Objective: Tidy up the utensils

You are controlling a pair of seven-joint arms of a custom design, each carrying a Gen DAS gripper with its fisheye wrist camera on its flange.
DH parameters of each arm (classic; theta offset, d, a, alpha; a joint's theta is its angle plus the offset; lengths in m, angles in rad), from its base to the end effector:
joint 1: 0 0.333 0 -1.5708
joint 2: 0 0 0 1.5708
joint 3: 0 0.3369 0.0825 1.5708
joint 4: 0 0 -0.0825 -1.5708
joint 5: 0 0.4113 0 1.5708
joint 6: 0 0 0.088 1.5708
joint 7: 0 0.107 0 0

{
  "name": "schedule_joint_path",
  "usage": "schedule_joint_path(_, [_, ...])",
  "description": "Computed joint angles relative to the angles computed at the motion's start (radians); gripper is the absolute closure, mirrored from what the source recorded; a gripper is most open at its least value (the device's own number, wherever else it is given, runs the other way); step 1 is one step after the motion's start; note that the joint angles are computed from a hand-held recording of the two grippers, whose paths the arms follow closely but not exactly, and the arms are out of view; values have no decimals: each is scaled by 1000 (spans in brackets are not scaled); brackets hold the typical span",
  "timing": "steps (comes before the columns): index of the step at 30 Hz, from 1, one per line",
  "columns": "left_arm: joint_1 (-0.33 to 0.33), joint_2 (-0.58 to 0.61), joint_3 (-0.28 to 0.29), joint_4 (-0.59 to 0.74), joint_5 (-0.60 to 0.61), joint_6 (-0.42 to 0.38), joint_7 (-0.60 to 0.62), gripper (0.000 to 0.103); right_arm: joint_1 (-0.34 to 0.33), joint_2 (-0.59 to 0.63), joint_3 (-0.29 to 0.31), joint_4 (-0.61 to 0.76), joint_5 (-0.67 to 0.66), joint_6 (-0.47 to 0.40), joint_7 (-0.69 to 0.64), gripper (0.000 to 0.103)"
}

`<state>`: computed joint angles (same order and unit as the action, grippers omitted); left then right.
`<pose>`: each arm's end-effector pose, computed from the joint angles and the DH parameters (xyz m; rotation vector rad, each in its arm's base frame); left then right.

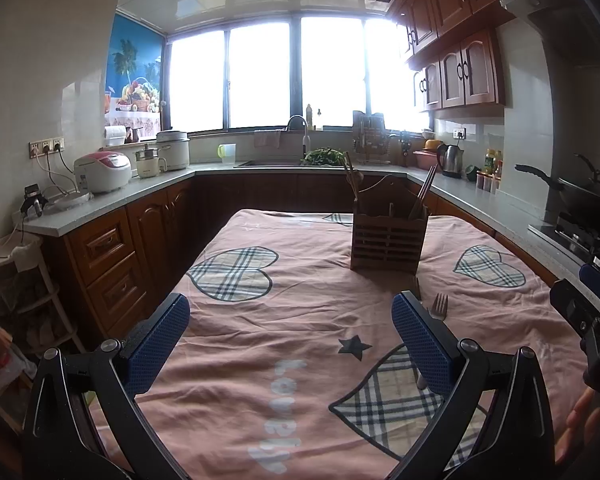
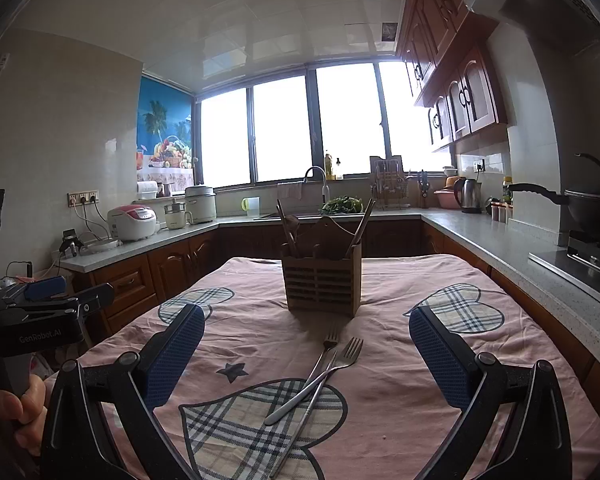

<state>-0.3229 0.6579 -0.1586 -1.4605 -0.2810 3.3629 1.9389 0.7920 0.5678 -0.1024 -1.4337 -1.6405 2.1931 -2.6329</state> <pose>0.7318 -0.3058 0.4522 -1.1563 1.8021 -1.2739 0.6146 0.4835 0.4260 -1.0831 1.5603 -1.2619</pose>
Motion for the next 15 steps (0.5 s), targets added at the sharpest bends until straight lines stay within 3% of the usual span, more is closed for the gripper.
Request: schedule_joint_path(15, [7,3,-9,9,12,-13,-4,0,-2,2,-1,2,-2,4,1,0])
